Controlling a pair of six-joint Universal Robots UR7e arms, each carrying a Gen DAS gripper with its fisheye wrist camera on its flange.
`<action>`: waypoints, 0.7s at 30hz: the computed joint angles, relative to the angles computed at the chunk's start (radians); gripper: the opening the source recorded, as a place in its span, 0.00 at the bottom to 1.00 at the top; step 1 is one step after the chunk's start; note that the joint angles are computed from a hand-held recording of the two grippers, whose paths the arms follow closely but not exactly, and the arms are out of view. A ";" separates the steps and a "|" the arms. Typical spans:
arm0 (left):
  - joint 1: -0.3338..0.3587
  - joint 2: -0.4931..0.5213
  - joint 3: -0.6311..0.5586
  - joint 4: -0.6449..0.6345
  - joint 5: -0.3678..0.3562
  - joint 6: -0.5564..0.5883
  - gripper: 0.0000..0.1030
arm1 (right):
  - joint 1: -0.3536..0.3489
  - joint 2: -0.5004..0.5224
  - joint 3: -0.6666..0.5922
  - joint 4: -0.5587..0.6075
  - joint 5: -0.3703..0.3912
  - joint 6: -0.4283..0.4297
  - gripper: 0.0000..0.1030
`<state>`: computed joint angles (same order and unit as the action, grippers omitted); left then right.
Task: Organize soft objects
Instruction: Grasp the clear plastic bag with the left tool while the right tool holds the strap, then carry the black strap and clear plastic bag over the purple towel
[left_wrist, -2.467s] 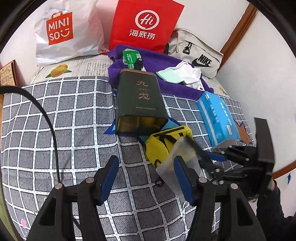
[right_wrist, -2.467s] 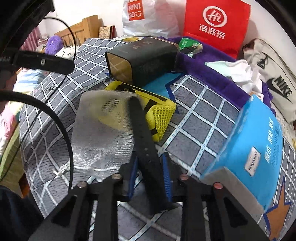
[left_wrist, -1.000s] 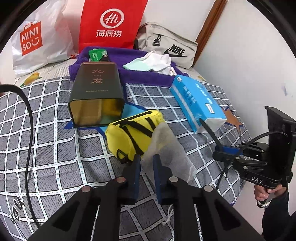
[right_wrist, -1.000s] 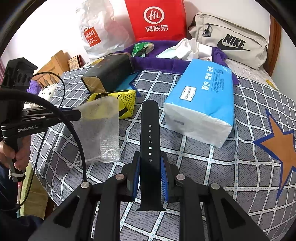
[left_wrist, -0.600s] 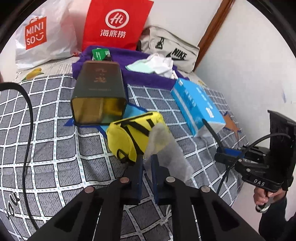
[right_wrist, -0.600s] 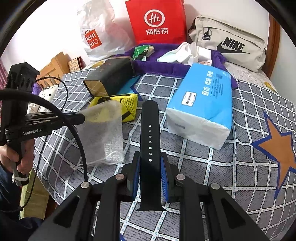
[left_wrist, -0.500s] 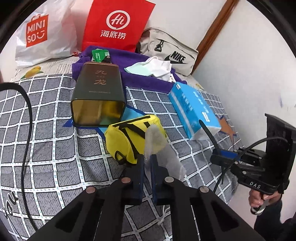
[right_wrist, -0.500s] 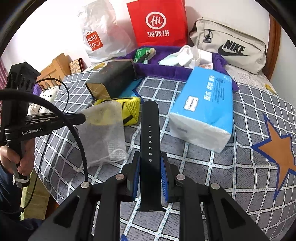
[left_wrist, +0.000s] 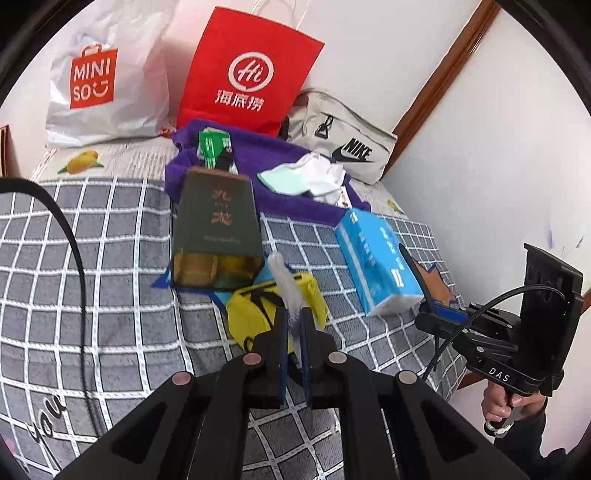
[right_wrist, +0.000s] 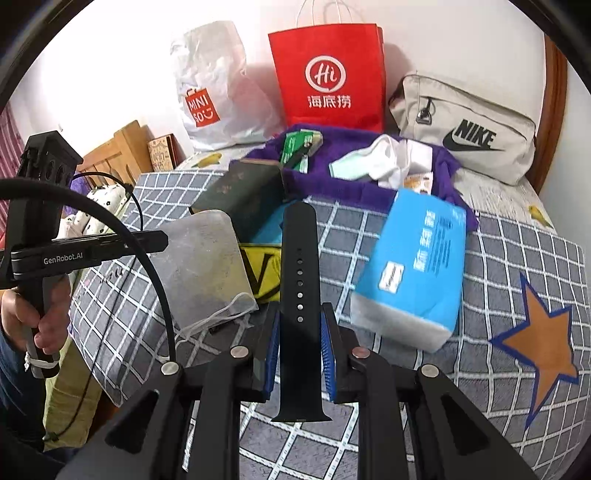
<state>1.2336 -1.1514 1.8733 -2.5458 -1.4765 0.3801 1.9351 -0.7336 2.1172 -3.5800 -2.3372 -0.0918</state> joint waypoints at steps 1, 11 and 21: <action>-0.004 0.003 -0.010 0.007 0.004 0.001 0.07 | 0.001 -0.001 -0.005 0.004 0.002 -0.001 0.20; -0.035 0.033 -0.082 0.010 0.017 -0.008 0.07 | 0.005 -0.011 -0.080 0.050 -0.017 -0.034 0.20; -0.070 0.092 -0.197 0.040 0.013 0.001 0.07 | -0.002 -0.027 -0.153 0.071 -0.025 -0.091 0.20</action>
